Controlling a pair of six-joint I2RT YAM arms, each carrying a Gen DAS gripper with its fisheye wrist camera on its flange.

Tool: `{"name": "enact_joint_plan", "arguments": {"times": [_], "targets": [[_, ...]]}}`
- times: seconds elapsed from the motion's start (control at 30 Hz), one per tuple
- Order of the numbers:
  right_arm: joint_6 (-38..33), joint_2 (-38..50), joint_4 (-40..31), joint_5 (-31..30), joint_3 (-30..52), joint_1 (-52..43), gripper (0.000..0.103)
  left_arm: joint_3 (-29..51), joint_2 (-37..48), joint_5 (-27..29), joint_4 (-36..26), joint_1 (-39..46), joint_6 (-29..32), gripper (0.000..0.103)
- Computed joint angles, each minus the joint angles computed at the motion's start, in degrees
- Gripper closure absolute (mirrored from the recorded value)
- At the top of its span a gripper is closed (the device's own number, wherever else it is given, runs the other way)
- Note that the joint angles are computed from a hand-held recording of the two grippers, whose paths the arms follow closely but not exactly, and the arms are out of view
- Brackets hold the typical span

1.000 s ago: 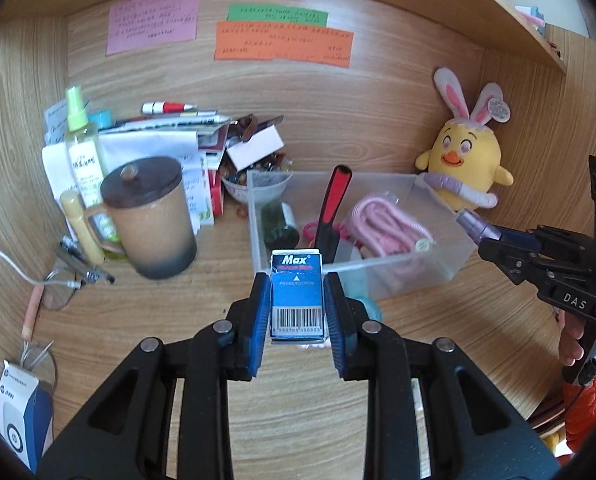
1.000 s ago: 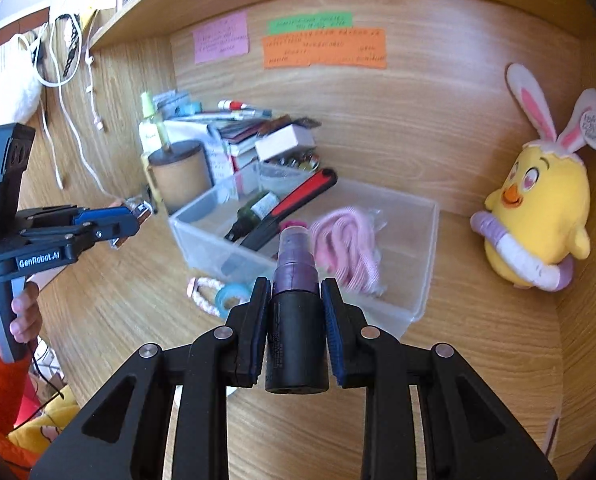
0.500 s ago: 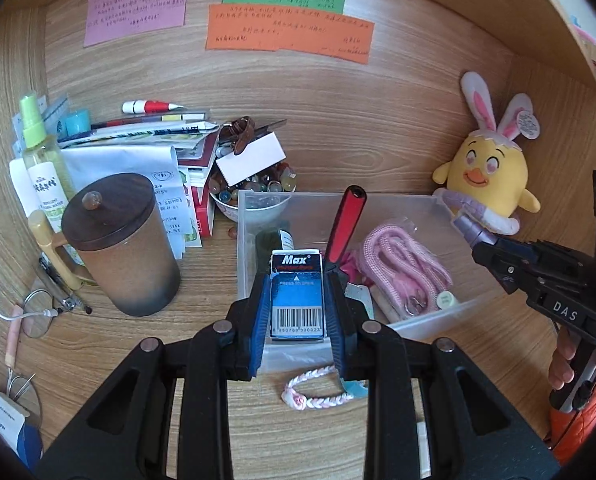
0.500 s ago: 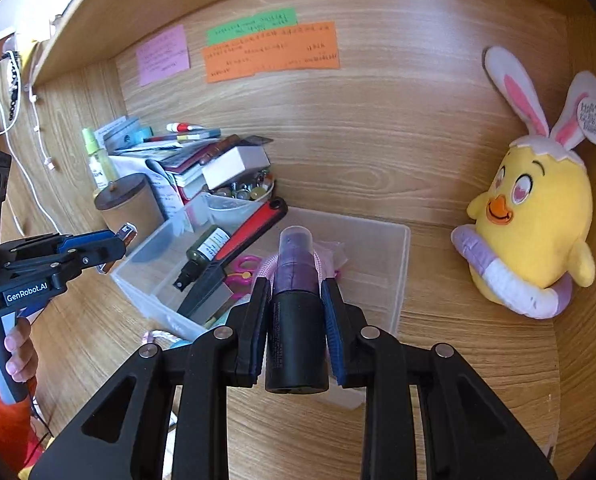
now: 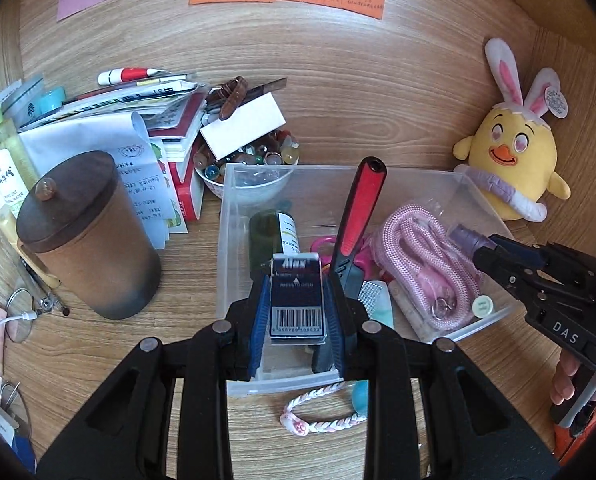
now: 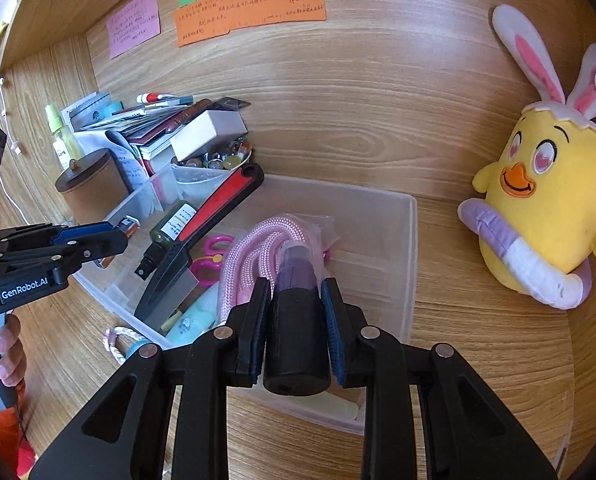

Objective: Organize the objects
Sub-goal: 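Place the staple box and purple spray bottle into the clear box while both grippers release, then grasp the white ointment tube with the left gripper while the right gripper grasps the white pill bottle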

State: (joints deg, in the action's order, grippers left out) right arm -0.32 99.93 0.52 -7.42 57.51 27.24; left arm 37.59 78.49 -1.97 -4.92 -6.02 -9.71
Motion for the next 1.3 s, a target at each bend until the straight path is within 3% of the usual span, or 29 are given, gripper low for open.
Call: {"name": "enact_joint_plan", "arguments": {"times": [0.2,0.5,0.6,0.7,0.83,1.03,1.3], "targets": [[0.2,-1.6,-0.7,-1.5,-0.6,-0.5,0.078,0.9,-0.4,0.6,-1.9,-0.3,-0.2,0.072],[-0.6,-11.7,0.2,-4.2,-7.4,0.3,0.068,-3.0,-11.3,-4.1,-4.0,-4.0,-0.7,0.042],[-1.0,-15.3,0.9,-2.8,-10.7,2.2,0.060,-4.5,-15.5,-5.9,-5.3,-5.9,-0.8,0.038],[-1.1,-18.5,1.9,-1.2,-14.5,4.6,0.054,-6.4,-19.5,-7.2,-6.7,-7.5,-1.3,0.026],[0.2,-19.9,2.3,-1.2,-18.5,7.5,0.046,-9.2,-24.7,-8.7,-9.3,-9.3,-1.9,0.025],[2.5,-16.1,2.5,-1.3,-20.9,12.1,0.046,-13.5,-30.1,-10.4,-12.9,-10.8,-3.1,0.024],[4.3,-10.9,2.7,-2.0,-22.0,13.0,0.046,-19.0,-33.7,-8.5,-15.5,-10.5,-5.2,0.020]]}}
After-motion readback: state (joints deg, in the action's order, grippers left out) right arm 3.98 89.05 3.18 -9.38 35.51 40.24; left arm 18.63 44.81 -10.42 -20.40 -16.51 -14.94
